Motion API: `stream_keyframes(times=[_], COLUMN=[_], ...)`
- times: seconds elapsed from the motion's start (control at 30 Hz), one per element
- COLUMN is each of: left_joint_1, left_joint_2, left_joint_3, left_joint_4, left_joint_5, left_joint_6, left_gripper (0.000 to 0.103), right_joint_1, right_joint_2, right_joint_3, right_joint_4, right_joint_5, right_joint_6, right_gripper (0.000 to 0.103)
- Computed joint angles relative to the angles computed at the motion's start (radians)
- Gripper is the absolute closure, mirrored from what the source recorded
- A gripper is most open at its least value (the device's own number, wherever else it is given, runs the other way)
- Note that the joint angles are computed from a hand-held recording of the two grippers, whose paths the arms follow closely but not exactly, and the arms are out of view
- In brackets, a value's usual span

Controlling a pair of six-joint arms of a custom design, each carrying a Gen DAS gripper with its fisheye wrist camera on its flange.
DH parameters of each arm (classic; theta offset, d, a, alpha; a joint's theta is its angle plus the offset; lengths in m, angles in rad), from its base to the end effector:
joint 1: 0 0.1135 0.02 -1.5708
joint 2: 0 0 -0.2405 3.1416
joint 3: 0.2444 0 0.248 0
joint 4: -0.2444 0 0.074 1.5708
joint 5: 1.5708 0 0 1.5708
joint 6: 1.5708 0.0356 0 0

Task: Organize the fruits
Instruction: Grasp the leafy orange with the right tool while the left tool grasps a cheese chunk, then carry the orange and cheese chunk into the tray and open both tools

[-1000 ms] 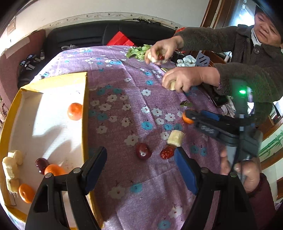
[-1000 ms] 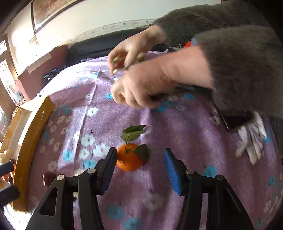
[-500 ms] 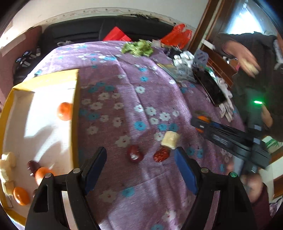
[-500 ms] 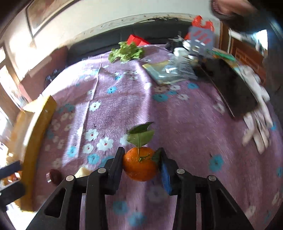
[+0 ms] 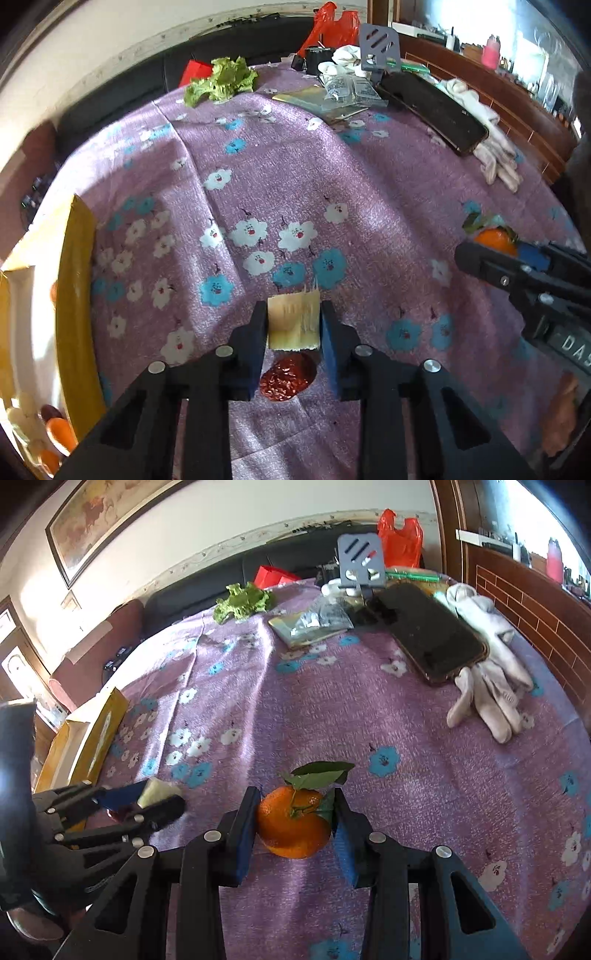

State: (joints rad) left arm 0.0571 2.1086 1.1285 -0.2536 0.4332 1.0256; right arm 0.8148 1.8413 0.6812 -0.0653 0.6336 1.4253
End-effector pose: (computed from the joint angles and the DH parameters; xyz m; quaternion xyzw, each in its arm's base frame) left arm 0.3625 0.0057 0.0533 0.4801 0.8353 -0.0972 0.2496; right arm 0.2006 0.1821 0.0520 0.3324 0.8767 0.0133 0.3474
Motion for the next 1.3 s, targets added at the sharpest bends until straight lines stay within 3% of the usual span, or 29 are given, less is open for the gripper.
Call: stream_keyframes(times=[0.17, 0.4, 0.5, 0.63, 0.87, 1.3], left_joint_1=[0.038, 0.201, 0.277, 0.362, 0.489, 0.556], left_joint_2=[0.007, 0.034, 0.069, 0.1, 0.236, 0.53], left_joint_3=[0.037, 0.232, 0.341, 0.445, 0.706, 1.195], left_joint_4=[-0.051, -0.374, -0.507, -0.582, -0.721, -0.889], left_joint_5=[0.053, 0.218, 0.26, 0.297, 0.335, 0.323], left_joint_6=[-0.026, 0.06, 0.115, 0.161, 0.222, 0.145], left_gripper=[0.077, 0.077, 0.077, 0.077, 0.076, 0.076], right_joint_1=[0.007, 0.019, 0.035, 0.071, 0.112, 0.129], right_joint_2=[-0.008, 0.019, 0.053, 0.113, 0.259, 0.499], right_joint_3=[-0.012, 0.018, 0.097, 0.257, 0.525, 0.969], right_joint_4=[0.014, 0.027, -0.038, -0.171, -0.266, -0.412], right_joint_5=[0.008, 0.01, 0.015, 0.033, 0.025, 0.004], right_joint_6=[0.003, -0.023, -0.035, -0.053, -0.129, -0.268], right_gripper=[0.062, 0.062, 0.062, 0.062, 0.062, 0.061])
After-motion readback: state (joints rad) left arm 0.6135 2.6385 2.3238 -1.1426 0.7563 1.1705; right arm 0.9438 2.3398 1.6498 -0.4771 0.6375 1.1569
